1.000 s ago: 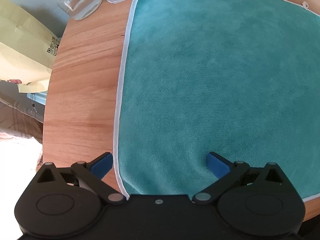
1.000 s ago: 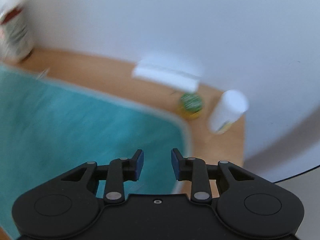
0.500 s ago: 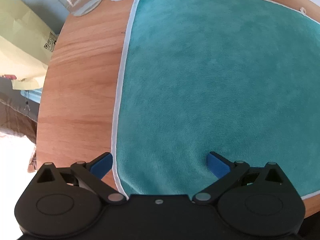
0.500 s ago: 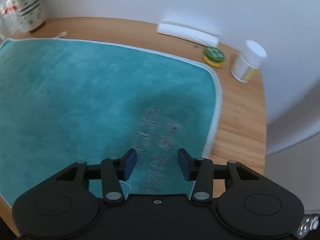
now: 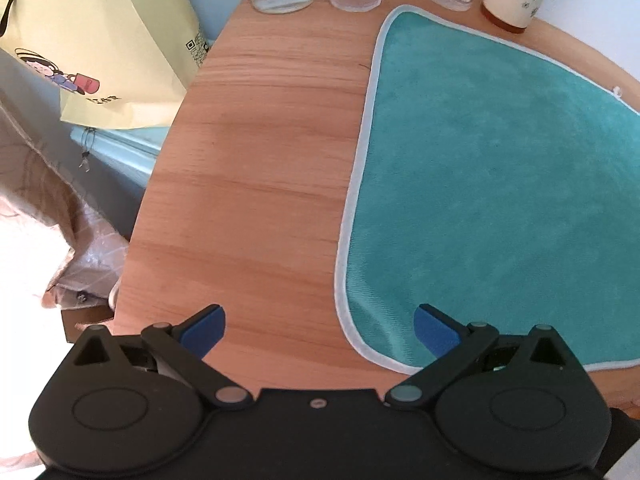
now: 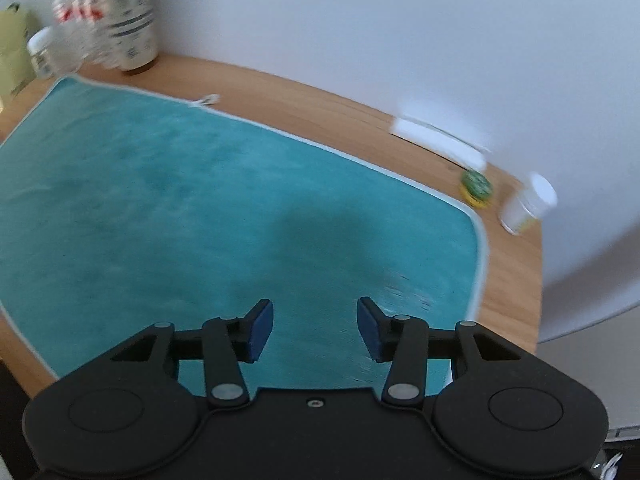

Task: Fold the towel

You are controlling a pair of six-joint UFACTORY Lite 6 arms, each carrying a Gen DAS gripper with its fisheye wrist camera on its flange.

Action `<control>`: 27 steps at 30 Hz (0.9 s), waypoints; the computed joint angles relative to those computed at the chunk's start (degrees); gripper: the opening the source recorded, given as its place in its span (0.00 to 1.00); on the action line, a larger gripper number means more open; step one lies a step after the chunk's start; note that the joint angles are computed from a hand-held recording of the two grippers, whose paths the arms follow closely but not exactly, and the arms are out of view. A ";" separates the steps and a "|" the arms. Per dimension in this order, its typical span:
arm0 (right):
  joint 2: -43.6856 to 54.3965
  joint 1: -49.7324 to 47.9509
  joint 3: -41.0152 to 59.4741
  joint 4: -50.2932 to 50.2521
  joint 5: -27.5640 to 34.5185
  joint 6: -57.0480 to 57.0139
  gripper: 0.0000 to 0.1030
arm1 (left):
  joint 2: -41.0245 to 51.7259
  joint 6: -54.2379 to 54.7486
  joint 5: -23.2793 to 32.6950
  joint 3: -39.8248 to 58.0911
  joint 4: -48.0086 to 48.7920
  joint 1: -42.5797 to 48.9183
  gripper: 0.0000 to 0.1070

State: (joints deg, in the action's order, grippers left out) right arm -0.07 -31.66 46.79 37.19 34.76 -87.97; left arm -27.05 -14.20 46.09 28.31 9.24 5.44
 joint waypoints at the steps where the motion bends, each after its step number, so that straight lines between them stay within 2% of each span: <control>1: -2.38 1.93 -1.89 -0.49 0.66 1.01 0.50 | 0.24 1.46 -0.32 -0.09 -0.67 1.29 0.96; 10: -15.29 15.44 -12.07 -12.10 -2.20 21.06 0.50 | 2.19 12.21 -3.10 3.59 -1.11 3.54 0.96; 17: -25.54 17.09 -18.53 -18.90 -0.42 33.21 0.50 | 7.89 21.61 -5.18 8.65 -4.86 5.53 0.96; 27: -43.55 13.71 -30.29 -23.05 5.57 44.78 0.50 | 18.94 27.80 -10.97 16.12 -10.39 -0.55 0.96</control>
State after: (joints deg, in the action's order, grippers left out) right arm -43.62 -17.95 16.49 14.15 40.33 -43.18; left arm -8.11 13.60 35.12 44.43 -1.15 4.89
